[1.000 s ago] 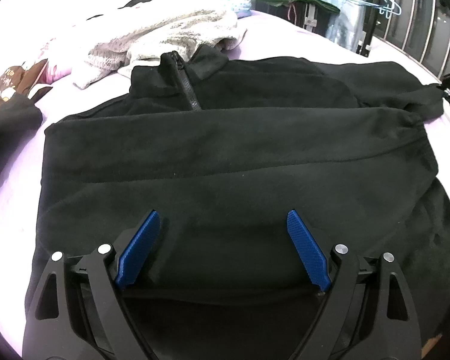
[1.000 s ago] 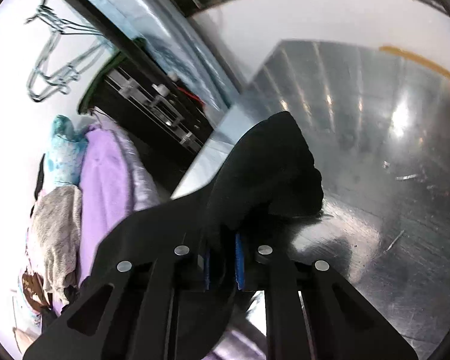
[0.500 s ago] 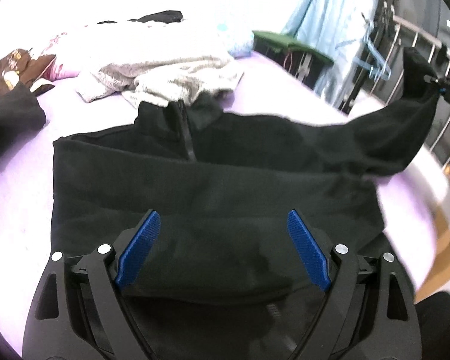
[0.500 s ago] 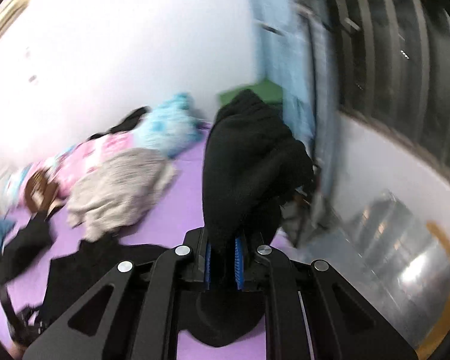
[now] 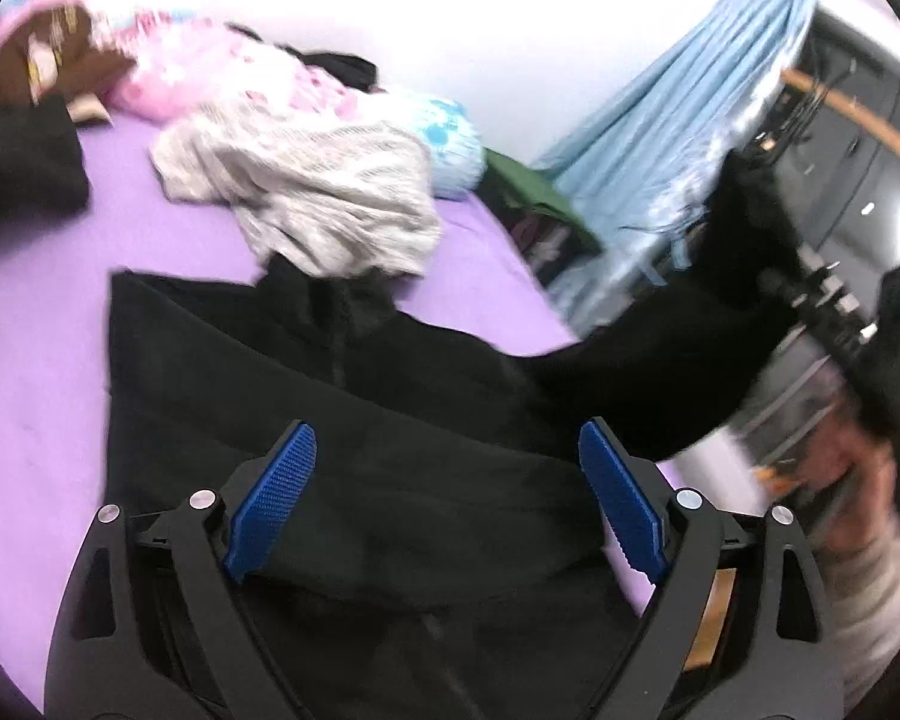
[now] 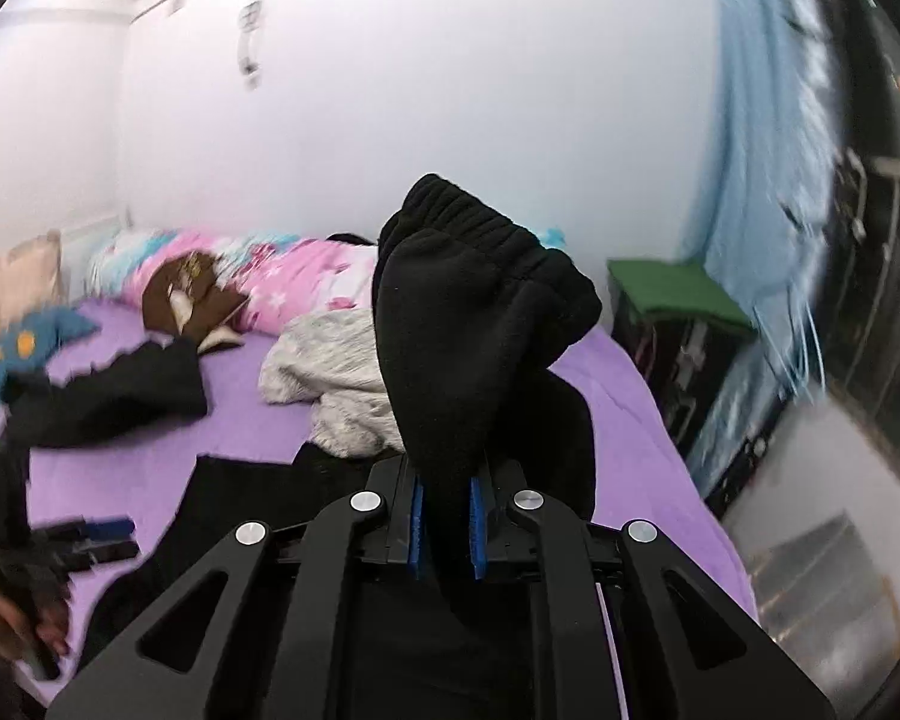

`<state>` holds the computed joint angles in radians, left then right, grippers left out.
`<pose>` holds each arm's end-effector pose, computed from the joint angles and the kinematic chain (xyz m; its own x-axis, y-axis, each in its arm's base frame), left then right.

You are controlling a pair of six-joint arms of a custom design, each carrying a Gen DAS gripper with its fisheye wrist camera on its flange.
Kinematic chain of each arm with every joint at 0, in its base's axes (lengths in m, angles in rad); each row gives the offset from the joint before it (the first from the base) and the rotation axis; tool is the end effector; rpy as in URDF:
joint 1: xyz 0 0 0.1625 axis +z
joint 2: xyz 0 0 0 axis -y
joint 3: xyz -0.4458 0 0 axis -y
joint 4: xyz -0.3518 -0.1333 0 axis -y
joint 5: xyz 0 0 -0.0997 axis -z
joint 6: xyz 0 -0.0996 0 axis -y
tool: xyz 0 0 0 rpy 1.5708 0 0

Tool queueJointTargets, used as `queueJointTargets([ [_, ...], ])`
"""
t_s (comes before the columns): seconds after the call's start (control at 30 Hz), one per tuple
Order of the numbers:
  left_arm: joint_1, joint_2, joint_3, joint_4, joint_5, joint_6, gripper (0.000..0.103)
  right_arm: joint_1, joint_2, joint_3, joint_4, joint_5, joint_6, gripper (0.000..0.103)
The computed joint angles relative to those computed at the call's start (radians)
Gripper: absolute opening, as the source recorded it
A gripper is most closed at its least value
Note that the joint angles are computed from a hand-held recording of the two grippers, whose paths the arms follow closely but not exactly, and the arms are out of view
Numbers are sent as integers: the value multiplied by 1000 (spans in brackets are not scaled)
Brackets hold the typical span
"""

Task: Fold large clothes

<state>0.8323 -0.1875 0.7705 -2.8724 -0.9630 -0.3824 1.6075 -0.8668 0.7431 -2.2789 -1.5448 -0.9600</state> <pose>-0.4387 -0.7644 0.0560 -0.9871 0.0471 -0.1531 0.1492 0.6189 -0.7712 0.1644 -0.7729 0.5524 -0.5523 -0.5834 0.5955 -0.8320 0.3402 -0.4383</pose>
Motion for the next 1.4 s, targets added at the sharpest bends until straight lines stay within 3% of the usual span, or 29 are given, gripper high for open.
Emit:
queueJointTargets([
  [0.13, 10, -56, 94, -73, -46, -30, 87, 20, -69, 234, -128, -1, 7, 11],
  [0.3, 27, -125, 217, -185, -125, -99, 88, 39, -114, 422, -231, -23, -42, 11],
  [0.63, 100, -160, 326, -409, -444, -318, 91, 60, -172, 752, -525, -74, -262, 11],
  [0.83, 128, -165, 352, -465, -554, -447, 95, 59, -172, 970, -892, -58, -504, 11],
  [1.03, 150, -164, 378, -555, -594, -539, 96, 19, -162, 1145, -1155, 50, -768, 11],
  [1.23, 180, -166, 401, -516, -600, -663, 96, -42, -186, 1246, -1218, 197, -998, 11],
  [1.4, 204, -139, 379, -478, -648, -723, 94, -67, -198, 1254, -1196, 235, -1081, 11],
])
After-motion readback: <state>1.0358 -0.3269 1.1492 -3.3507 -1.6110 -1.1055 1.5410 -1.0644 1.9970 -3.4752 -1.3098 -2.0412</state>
